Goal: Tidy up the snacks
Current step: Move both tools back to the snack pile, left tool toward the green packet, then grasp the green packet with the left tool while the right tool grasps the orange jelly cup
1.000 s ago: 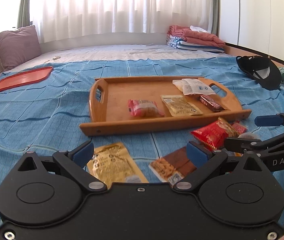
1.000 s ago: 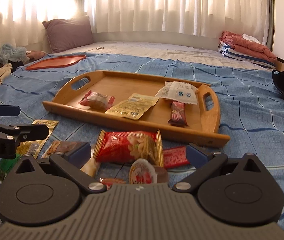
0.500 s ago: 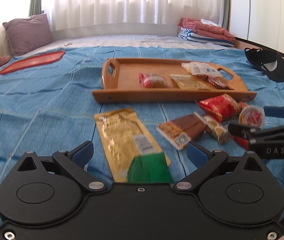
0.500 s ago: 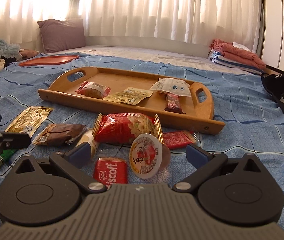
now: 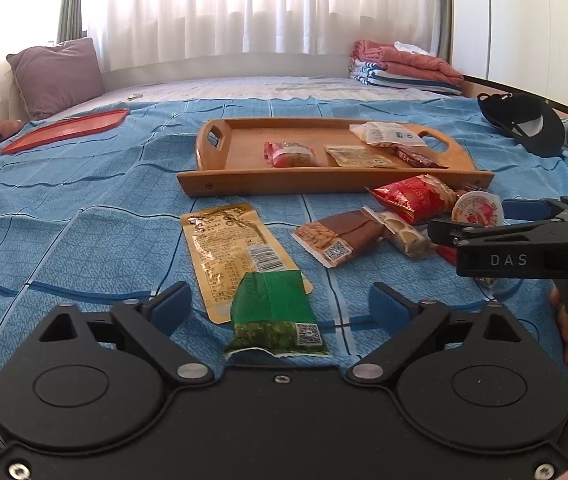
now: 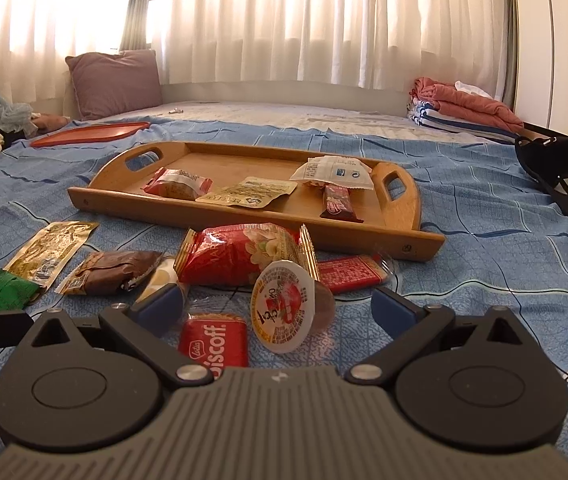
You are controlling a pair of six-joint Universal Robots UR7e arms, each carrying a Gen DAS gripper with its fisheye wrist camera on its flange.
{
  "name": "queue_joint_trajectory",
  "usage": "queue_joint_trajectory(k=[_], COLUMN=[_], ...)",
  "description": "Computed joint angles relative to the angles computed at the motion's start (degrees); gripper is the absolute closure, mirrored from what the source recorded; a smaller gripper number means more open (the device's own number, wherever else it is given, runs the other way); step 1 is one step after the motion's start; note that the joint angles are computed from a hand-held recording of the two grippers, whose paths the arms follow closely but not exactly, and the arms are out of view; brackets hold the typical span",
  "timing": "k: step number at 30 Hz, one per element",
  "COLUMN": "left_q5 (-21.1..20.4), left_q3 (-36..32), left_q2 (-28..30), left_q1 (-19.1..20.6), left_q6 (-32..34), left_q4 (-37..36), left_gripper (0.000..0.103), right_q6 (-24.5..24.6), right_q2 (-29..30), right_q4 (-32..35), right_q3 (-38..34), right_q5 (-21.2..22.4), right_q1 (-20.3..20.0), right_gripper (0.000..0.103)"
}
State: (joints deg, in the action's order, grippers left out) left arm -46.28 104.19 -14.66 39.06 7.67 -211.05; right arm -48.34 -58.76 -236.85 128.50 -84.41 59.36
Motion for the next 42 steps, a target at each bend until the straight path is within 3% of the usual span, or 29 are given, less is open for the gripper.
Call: queue_joint_trajectory(k=[6, 9, 11, 12, 28, 36, 41, 42], left_q5=[-0.9, -0.2, 0.2, 0.4, 1.0, 0.8, 0.2, 0.0], left_q3=[0.7, 0.7, 0.8, 0.9, -0.2, -2.2, -3.4, -3.6], left_q2=[-0.6, -0.6, -0.5, -0.7, -0.9, -1.1, -0.9, -0.8], left_q1=[-0.1, -0.1, -0.3, -0.3, -0.4, 0.3, 0.6, 0.7], left_q6=[-1.5, -2.6, -2.3, -2.2, -0.9, -0.2, 1.3, 1.6], left_q4=[1.5, 1.9, 1.6, 1.8, 0.9, 2.5, 1.6, 1.5], left_gripper=[0.028, 0.043, 0.060, 0.062, 0.062, 0.063, 0.063, 0.063], right_q6=[1.0, 1.6, 1.8, 1.8, 3.5, 4.5, 4.5, 4.9], right_q2=[-0.1, -0.2, -0.3, -0.2, -1.8, -3.1, -3.6, -4.0], right_q4=[0.3, 0.8, 0.9, 0.8, 4.3, 3.5, 3.0, 3.6], right_q3=[0.1, 0.0, 0.0, 0.0, 0.5, 2.0, 2.7, 2.8], right_q5=[0.9, 0.9, 1.1, 1.3, 4.1, 6.4, 3.8, 3.9], right_q1=[-0.5, -0.6, -0.7, -0.8, -2.0, -2.7, -2.3, -2.4], right_gripper=[0.001, 0.002, 0.003, 0.004, 0.020, 0.045, 0.064, 0.064])
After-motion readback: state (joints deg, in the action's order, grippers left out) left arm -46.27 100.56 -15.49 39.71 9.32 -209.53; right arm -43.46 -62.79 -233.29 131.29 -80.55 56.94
